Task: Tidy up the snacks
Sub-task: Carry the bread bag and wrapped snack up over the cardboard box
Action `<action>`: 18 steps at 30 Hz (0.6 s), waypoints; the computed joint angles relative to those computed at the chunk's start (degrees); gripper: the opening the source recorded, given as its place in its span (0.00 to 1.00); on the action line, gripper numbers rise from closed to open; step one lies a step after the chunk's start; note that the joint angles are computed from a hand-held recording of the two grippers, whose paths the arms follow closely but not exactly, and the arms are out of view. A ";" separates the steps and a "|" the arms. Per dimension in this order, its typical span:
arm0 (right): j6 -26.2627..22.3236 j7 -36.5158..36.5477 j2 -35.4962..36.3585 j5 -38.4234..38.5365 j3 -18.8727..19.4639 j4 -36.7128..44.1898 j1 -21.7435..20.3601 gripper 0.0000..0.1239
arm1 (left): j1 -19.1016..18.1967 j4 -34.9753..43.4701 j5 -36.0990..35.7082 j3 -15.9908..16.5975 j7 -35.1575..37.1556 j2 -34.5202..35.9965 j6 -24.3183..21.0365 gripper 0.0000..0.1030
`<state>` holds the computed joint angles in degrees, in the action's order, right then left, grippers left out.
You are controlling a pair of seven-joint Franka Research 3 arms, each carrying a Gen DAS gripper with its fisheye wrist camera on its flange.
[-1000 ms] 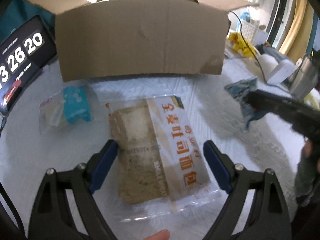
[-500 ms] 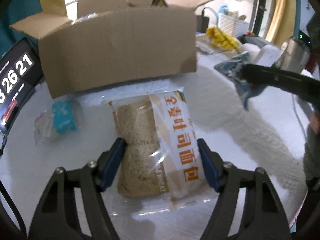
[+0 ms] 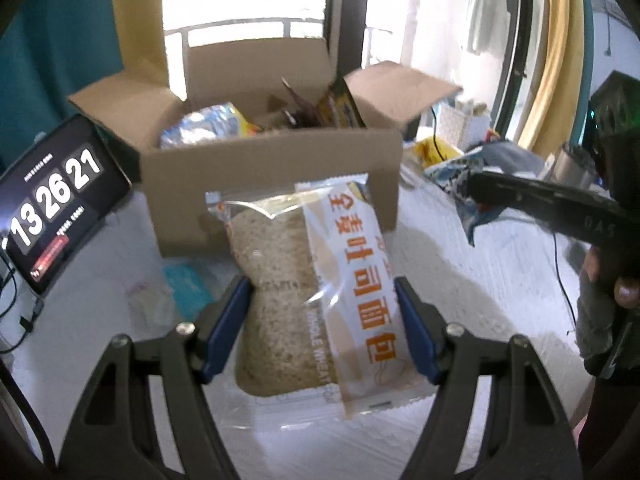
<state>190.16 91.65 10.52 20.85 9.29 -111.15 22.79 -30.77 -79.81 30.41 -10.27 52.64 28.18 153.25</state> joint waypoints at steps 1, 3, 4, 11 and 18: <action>-0.60 -0.02 0.24 -0.12 -2.48 0.95 2.32 0.24 | -0.12 0.73 0.28 0.34 -0.36 0.42 0.18 0.71; -1.51 0.11 0.65 -0.56 -5.42 2.42 4.97 0.24 | 0.19 0.69 0.54 0.80 -0.91 0.04 0.90 0.71; -2.18 0.52 1.04 -1.02 -7.70 3.46 7.00 0.24 | 0.58 0.69 0.47 0.86 -0.90 -0.17 1.28 0.71; -6.15 3.80 4.43 -5.93 -12.47 10.77 10.51 0.24 | 2.58 -0.52 0.42 1.38 -1.72 -1.69 3.54 0.71; -10.85 7.72 9.71 -11.85 -14.14 21.12 10.79 0.24 | 4.24 -0.50 0.39 1.82 -1.82 -1.92 5.15 0.71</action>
